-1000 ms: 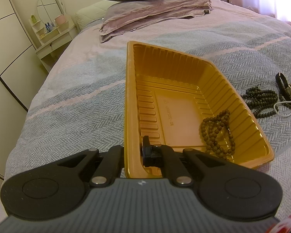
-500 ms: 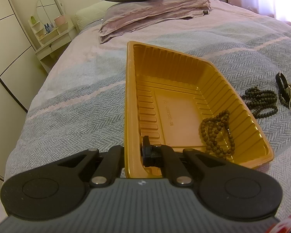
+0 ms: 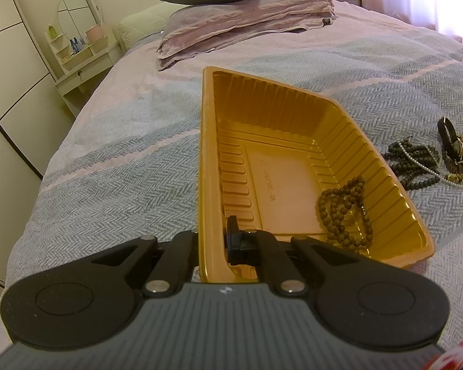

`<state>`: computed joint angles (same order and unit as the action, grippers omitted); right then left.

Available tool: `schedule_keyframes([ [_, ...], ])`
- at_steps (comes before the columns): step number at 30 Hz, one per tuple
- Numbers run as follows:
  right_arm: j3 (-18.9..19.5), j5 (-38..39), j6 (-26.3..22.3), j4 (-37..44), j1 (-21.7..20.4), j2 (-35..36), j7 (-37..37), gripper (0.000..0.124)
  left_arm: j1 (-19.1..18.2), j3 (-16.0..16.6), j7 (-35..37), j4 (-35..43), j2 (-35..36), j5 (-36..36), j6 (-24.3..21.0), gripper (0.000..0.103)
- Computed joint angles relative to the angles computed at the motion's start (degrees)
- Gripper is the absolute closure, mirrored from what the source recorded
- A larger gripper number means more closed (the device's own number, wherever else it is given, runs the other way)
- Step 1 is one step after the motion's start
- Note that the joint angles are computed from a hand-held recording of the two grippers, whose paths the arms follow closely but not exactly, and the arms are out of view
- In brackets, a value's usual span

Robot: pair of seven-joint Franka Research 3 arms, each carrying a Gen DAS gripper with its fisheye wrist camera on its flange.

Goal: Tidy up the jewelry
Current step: 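Grasp a dark bead strand from the pile with the right tool, then carry the dark bead strand into the tray and open the right tool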

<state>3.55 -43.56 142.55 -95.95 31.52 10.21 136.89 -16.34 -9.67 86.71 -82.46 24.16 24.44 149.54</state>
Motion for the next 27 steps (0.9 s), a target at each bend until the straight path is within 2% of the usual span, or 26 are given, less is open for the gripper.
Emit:
schedule_keyframes([
  [5,-0.4,-0.2,0.9,-4.1,-0.7,-1.0,5.7,0.121,0.3,-0.2,0.4,-0.6,-0.4,-0.4,0.6,0.100],
  [12,0.3,3.7,8.0,-10.3,-2.7,-1.7,9.4,0.121,0.4,-0.2,0.5,-1.0,-0.6,-0.5,0.7,0.100],
  [14,0.4,5.4,9.1,-9.4,-2.9,0.2,6.2,0.121,0.4,-0.2,0.5,-1.0,-0.6,-0.6,0.6,0.100],
  [18,0.3,9.4,6.8,-5.6,-2.2,4.1,-4.6,0.116,0.4,-0.2,0.4,-1.1,-0.6,-0.6,0.8,0.100],
  [20,0.4,12.4,5.5,-3.9,-2.1,5.7,-11.4,0.100,0.5,-0.2,0.5,-1.0,-0.5,-0.7,0.9,0.100],
  [21,0.1,12.8,4.2,-2.8,-1.6,6.4,-14.0,0.084,0.6,-0.3,0.7,-1.1,-0.6,-0.9,1.1,0.100],
  [22,-0.4,12.7,3.6,-2.0,-1.1,7.1,-15.9,0.081,0.7,-0.4,0.8,-1.2,-0.6,-1.0,1.3,0.100],
  [27,-1.0,17.6,2.7,0.1,-1.1,8.8,-25.2,0.082,0.7,-0.4,0.9,-1.3,-0.7,-1.2,1.5,0.100],
])
